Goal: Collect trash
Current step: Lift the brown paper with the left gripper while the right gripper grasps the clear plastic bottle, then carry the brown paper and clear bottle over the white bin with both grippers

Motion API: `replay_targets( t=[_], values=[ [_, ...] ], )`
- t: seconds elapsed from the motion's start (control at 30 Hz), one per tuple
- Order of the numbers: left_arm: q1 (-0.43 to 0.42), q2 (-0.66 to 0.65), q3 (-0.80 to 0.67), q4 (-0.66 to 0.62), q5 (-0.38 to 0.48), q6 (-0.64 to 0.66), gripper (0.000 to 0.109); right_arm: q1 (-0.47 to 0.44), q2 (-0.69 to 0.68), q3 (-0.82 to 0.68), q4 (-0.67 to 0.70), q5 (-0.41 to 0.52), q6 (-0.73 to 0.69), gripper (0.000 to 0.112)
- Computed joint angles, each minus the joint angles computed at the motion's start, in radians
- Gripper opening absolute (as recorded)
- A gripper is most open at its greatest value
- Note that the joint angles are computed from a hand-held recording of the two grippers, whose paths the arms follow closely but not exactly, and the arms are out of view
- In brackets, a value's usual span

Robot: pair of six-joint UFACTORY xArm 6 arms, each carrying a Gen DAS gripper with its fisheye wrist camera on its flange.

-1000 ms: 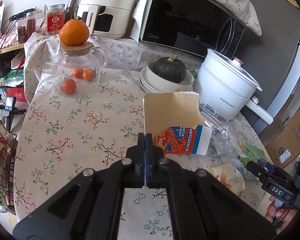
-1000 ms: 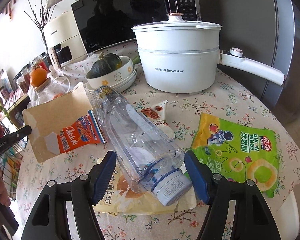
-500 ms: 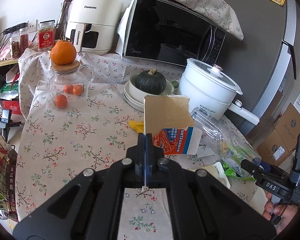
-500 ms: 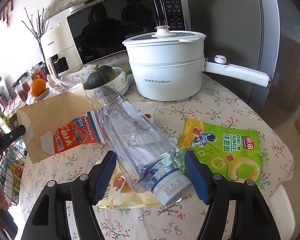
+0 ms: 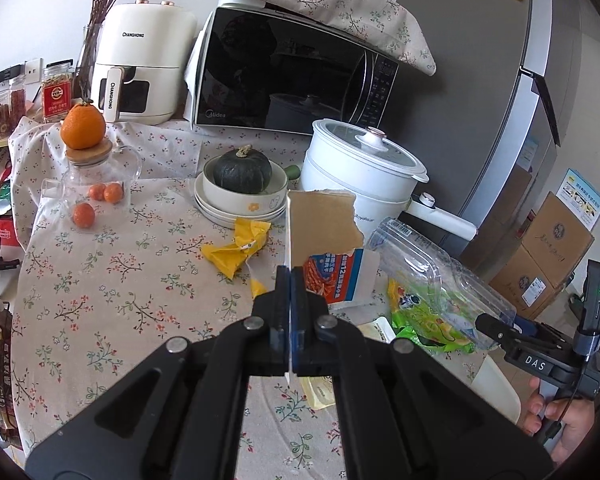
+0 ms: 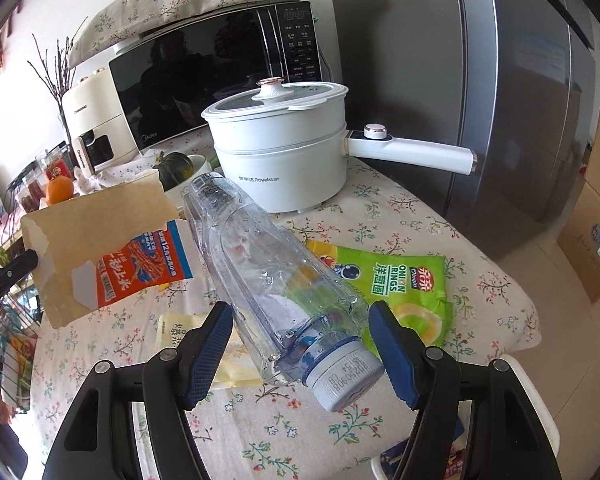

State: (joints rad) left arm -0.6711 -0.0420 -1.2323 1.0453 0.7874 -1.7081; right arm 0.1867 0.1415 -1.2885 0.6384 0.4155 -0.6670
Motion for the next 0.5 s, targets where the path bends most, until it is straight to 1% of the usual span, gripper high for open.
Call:
replay_targets(
  t=[0.5],
  values=[
    [-0.069, 0.153, -0.188, -0.013, -0.03, 0.072, 0.0, -0.15, -0.073, 0.049, -0.016, 0.021, -0.023, 0.072]
  ],
)
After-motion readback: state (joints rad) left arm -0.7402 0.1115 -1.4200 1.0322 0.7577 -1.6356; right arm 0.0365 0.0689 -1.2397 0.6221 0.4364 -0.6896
